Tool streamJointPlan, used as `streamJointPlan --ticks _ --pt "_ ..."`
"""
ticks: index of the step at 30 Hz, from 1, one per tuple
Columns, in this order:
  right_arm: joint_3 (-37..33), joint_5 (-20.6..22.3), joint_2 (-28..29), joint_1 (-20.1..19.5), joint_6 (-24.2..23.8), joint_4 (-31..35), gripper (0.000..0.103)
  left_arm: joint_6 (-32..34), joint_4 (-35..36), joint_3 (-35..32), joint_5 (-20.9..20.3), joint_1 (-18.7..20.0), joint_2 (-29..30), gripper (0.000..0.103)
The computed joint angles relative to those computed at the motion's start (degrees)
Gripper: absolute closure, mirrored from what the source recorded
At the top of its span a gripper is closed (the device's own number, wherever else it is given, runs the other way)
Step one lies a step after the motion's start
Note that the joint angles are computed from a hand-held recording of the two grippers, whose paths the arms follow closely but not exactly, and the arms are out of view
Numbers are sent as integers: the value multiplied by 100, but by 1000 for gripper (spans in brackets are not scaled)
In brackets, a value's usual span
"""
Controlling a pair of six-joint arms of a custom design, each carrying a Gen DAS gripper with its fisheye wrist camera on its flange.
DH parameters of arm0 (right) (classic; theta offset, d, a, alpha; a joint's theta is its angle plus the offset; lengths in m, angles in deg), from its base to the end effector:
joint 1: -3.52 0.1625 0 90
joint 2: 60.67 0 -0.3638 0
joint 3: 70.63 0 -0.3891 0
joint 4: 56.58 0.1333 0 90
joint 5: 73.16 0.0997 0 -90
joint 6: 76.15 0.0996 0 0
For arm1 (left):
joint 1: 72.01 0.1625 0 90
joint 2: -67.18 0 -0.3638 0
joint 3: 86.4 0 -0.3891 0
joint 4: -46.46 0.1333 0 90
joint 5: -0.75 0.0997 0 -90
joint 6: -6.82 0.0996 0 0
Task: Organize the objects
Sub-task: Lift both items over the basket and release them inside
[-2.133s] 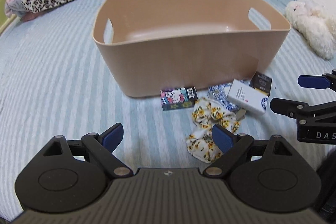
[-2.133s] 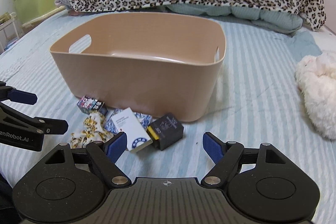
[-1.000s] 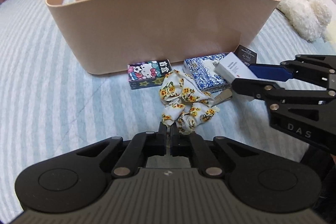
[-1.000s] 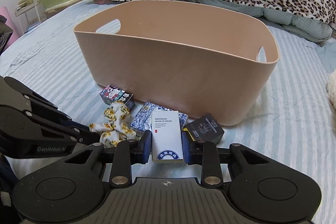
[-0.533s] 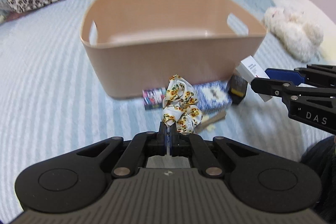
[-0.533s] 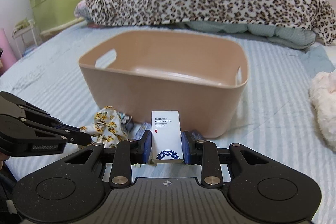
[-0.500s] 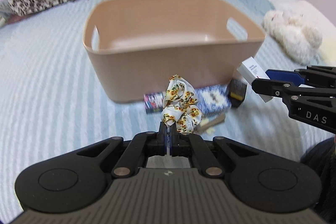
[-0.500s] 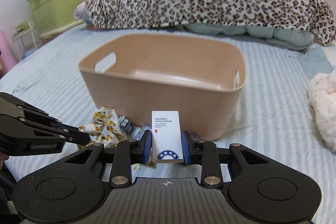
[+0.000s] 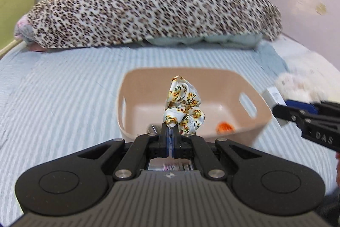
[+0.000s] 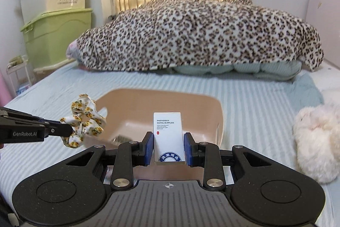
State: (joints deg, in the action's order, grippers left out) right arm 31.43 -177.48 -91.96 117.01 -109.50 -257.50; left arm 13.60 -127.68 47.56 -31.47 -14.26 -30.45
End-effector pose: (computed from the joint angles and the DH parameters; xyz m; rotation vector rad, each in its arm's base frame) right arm 0.3298 -0.4863 -0.0254 1.1688 -2.4187 0.9481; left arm -0.0142 -0.4303 0.3308 0.2144 2.1210 -1.1472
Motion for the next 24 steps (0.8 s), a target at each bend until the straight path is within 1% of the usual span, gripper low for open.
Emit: streamJointPlan --ticks 4,7,11,15,19,21,24 --pt "-397 -50 220 17 34 8 74 281 -571 -379 103 159 558 101" --pt "-730 -159 451 18 -9 -5 74 380 -735 -698 -27 381 969 100" --pt "-1178 -326 764 -21 -48 110 74 498 -898 -1100 23 656 1535 100" --pt "-1617 -580 1087 -72 -177 290 74 340 -718 -1412 92 897 1942 100" --pt "-1865 -792 1297 -122 -228 525 74 72 -302 -1650 176 1089 2222 100" --pt "-1937 -905 1332 -136 -210 800 74 -32 -152 -1702 215 1157 2305 100" --pt "-2031 -985 1427 -165 -106 895 74 -175 45 -1731 201 1203 2317 99"
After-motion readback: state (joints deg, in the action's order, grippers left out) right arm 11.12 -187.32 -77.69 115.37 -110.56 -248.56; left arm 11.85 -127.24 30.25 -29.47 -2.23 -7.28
